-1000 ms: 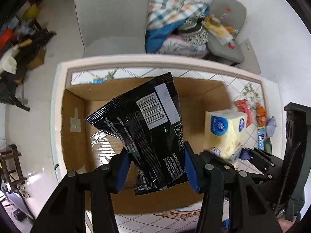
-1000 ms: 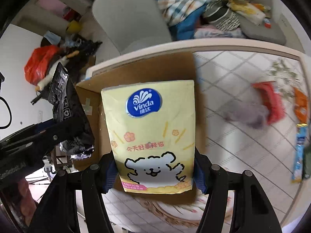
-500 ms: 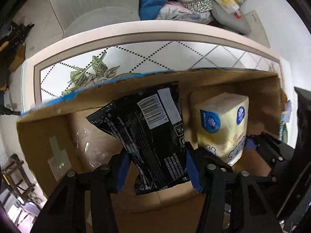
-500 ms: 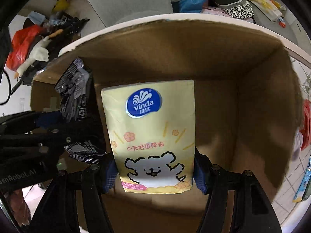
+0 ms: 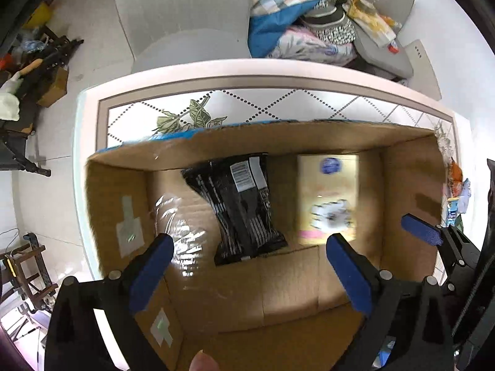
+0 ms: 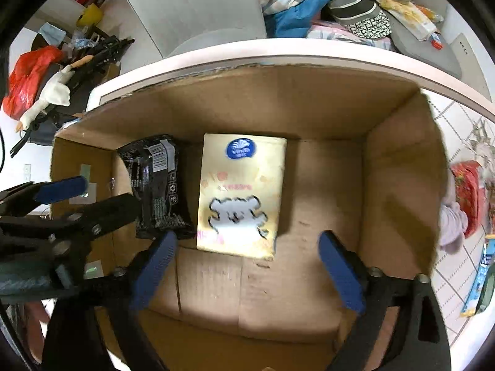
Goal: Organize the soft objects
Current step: 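Carry both items into the box and open both tools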
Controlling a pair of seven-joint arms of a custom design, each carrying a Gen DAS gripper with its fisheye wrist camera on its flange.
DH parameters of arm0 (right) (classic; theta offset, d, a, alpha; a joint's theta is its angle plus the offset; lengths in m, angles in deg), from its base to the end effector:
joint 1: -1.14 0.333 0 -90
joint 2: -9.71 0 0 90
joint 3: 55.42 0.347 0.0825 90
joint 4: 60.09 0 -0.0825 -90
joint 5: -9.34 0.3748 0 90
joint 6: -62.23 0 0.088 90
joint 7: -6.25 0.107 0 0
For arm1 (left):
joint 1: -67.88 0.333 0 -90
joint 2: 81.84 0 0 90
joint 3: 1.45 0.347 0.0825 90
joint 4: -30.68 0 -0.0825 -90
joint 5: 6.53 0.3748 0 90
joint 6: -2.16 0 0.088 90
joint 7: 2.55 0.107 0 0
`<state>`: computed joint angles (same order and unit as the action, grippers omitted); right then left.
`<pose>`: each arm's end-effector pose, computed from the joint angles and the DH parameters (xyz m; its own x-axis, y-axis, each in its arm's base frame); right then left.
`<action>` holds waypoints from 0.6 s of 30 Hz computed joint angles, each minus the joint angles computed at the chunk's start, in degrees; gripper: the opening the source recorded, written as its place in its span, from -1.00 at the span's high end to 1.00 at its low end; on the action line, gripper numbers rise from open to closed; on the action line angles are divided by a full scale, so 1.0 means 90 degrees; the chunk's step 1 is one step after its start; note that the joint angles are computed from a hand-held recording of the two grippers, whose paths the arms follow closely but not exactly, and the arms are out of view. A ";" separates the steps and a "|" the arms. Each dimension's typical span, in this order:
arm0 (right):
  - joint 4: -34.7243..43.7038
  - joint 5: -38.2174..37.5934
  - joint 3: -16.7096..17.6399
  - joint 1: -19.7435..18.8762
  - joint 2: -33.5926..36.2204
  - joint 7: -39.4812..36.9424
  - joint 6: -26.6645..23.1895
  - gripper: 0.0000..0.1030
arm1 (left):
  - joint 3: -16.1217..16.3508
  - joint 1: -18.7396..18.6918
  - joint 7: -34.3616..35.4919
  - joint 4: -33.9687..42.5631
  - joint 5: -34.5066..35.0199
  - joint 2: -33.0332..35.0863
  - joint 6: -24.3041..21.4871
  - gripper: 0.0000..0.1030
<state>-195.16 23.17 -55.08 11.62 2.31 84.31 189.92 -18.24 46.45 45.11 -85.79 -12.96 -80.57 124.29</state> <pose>0.4630 0.0960 0.4177 0.2446 -0.9514 -0.1872 -0.9694 -0.2442 -0.0257 0.4345 -0.3472 0.4775 0.1279 -0.9835 0.1279 -0.9918 -0.1269 0.0163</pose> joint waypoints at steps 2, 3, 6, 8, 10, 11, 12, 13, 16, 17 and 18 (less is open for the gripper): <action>-0.0142 -0.0330 0.0074 -0.0002 -0.0194 0.0216 0.0068 -1.00 | -0.0026 -0.0030 -0.0189 -0.0222 0.0059 -0.0252 0.0084 -0.96; -0.0155 -0.0405 0.0099 0.0016 -0.0273 0.0294 0.0056 -1.00 | -0.0031 -0.0034 -0.0255 -0.0319 0.0080 -0.0354 0.0117 -0.96; -0.0333 -0.0496 0.0097 0.0060 -0.0621 0.0386 0.0031 -1.00 | -0.0101 -0.0084 -0.0593 -0.0527 0.0215 -0.0646 0.0120 -0.97; -0.0421 -0.0533 0.0064 0.0055 -0.0869 0.0421 -0.0090 -1.00 | -0.0180 -0.0125 -0.0940 -0.0650 0.0412 -0.0896 0.0085 -0.97; -0.0511 -0.0578 0.0043 0.0042 -0.1111 0.0466 -0.0170 -1.00 | -0.0244 -0.0156 -0.1220 -0.0746 0.0587 -0.1096 0.0087 -0.96; -0.0572 -0.0597 0.0031 0.0036 -0.1276 0.0485 -0.0243 -1.00 | -0.0274 -0.0172 -0.1329 -0.0777 0.0654 -0.1185 0.0068 -0.96; -0.0611 -0.0596 0.0035 0.0047 -0.1379 0.0507 -0.0271 -1.00 | -0.0305 -0.0197 -0.1432 -0.0825 0.0696 -0.1321 0.0044 -0.96; -0.0690 -0.0596 0.0013 0.0045 -0.1571 0.0497 -0.0319 -1.00 | -0.0334 -0.0220 -0.1526 -0.0880 0.0725 -0.1454 0.0046 -0.96; -0.0875 -0.0627 -0.0008 0.0057 -0.2123 0.0480 -0.0456 -1.00 | -0.0457 -0.0277 -0.1799 -0.0885 0.0912 -0.1738 -0.0139 -0.96; -0.0937 -0.0633 -0.0019 0.0063 -0.2345 0.0463 -0.0515 -1.00 | -0.0495 -0.0295 -0.1859 -0.0874 0.0976 -0.1810 -0.0211 -0.96; -0.0975 -0.0671 -0.0022 0.0060 -0.2516 0.0442 -0.0574 -1.00 | -0.0538 -0.0322 -0.1909 -0.0856 0.1040 -0.1898 -0.0307 -0.96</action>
<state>-203.93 17.14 -55.27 12.16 -20.33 88.29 184.76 -23.09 43.55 27.93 -93.50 -3.59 -97.65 121.53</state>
